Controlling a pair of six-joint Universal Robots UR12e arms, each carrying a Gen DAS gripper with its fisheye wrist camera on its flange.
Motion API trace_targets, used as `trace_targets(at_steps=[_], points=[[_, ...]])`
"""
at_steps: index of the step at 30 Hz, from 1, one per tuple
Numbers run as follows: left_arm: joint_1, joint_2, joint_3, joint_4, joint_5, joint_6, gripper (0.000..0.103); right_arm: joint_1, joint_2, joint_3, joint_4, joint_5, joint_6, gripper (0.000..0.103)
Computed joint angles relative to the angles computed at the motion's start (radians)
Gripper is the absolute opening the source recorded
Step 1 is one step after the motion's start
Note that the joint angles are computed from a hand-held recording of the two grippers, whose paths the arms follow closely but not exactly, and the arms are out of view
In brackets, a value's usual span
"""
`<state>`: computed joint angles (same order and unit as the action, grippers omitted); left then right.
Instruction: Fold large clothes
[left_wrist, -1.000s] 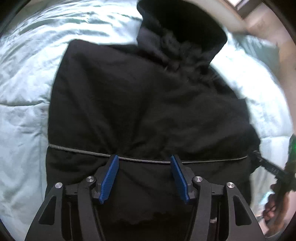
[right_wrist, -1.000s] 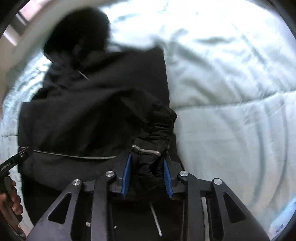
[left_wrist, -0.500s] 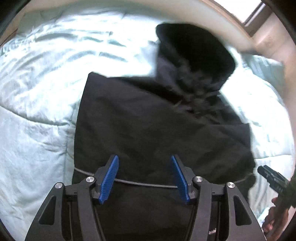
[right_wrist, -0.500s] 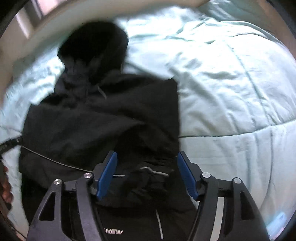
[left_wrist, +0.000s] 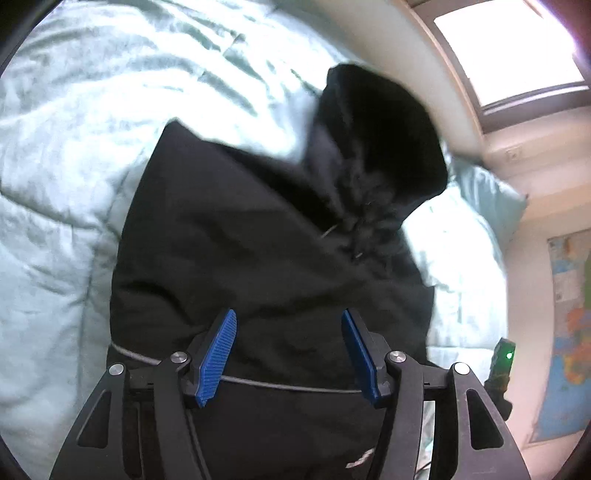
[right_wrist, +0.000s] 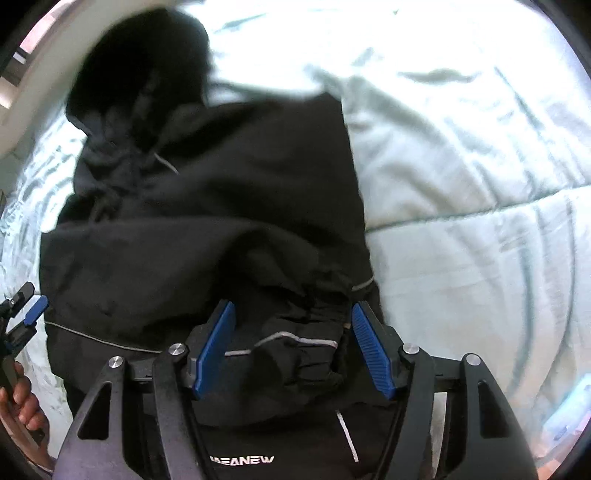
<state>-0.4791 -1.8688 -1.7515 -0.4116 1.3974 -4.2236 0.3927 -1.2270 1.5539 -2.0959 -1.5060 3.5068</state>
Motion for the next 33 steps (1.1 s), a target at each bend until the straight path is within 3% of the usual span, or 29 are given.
trace_targets(at_steps=[2, 5, 11, 25, 33], points=[[0.000, -0.002, 0.033, -0.058, 0.027, 0.021, 0.061, 0.009, -0.011, -0.005, -0.011, -0.027, -0.006, 0.069], [0.017, -0.015, 0.061, -0.067, -0.003, 0.044, 0.061, 0.029, 0.006, -0.053, 0.021, -0.069, -0.045, 0.069], [0.045, -0.067, 0.161, -0.098, -0.021, 0.147, 0.061, 0.045, 0.067, -0.133, -0.016, -0.076, -0.085, 0.069], [0.074, -0.215, 0.413, -0.235, 0.065, 0.339, 0.061, 0.025, 0.253, -0.385, -0.141, -0.026, -0.126, 0.069], [0.104, -0.279, 0.497, -0.234, 0.099, 0.351, 0.061, 0.011, 0.353, -0.512, -0.127, 0.011, -0.131, 0.070]])
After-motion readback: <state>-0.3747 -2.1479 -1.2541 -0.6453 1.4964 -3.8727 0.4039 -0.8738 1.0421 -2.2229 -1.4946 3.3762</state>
